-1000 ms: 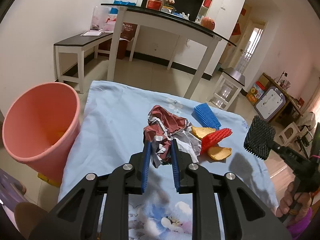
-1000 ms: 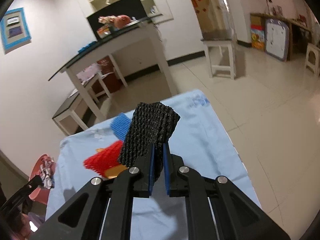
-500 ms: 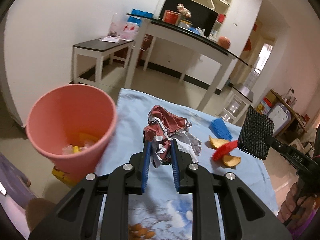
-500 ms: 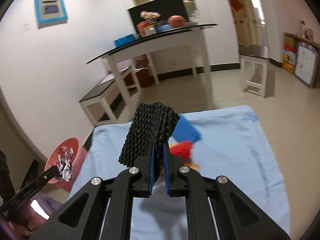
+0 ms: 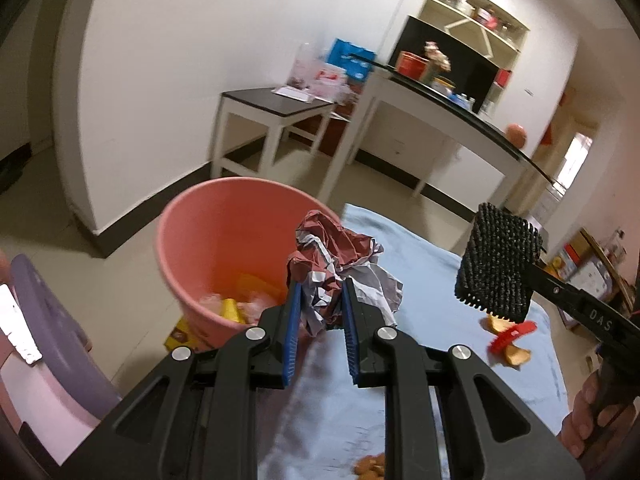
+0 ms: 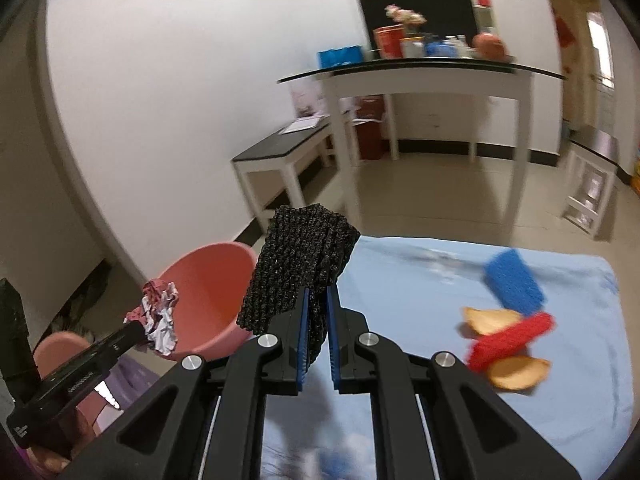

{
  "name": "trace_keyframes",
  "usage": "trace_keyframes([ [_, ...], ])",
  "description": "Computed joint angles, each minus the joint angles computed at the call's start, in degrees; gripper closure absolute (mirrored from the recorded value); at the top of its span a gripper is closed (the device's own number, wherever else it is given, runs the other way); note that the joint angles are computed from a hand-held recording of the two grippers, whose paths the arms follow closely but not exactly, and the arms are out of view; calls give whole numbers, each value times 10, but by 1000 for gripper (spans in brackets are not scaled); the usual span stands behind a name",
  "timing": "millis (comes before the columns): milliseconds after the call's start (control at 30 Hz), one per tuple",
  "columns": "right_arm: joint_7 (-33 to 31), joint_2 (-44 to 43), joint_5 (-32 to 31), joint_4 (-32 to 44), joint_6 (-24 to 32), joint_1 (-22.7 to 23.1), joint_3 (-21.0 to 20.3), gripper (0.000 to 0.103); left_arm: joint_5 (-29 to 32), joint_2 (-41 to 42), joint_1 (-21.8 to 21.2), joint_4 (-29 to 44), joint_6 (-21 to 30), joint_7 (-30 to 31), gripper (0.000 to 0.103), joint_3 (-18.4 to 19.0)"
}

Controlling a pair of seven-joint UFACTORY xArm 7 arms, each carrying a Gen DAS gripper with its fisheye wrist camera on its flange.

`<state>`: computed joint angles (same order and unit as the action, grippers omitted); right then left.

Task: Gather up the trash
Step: 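Carry wrapper and black net over the pink bucket and open both tools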

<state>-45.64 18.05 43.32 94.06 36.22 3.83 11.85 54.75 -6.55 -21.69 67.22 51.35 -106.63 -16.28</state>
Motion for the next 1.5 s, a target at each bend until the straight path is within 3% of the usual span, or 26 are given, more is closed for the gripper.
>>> trace_keyframes([
  [433,78,95,-127,97,18,83,18,95,-13,-20,26,-42,26,8,83,4],
  [700,131,148,-187,154,37,110,23,94,-25,-23,41,-61,7,15,83,14],
  [900,125,152,-184,148,40,103,35,91,-36,-21,50,-68,-11,18,79,19],
  [1033,121,159,-173,160,60,96,40,77,-45,-22,55,-72,-23,14,78,22],
  [1200,115,157,-162,157,68,91,40,77,-45,-26,59,-76,-33,4,78,19],
  [1333,107,144,-143,142,66,80,44,64,-41,-28,60,-74,-38,0,78,15],
  [1500,89,120,-119,113,57,68,44,62,-38,-26,56,-63,-36,6,78,9],
])
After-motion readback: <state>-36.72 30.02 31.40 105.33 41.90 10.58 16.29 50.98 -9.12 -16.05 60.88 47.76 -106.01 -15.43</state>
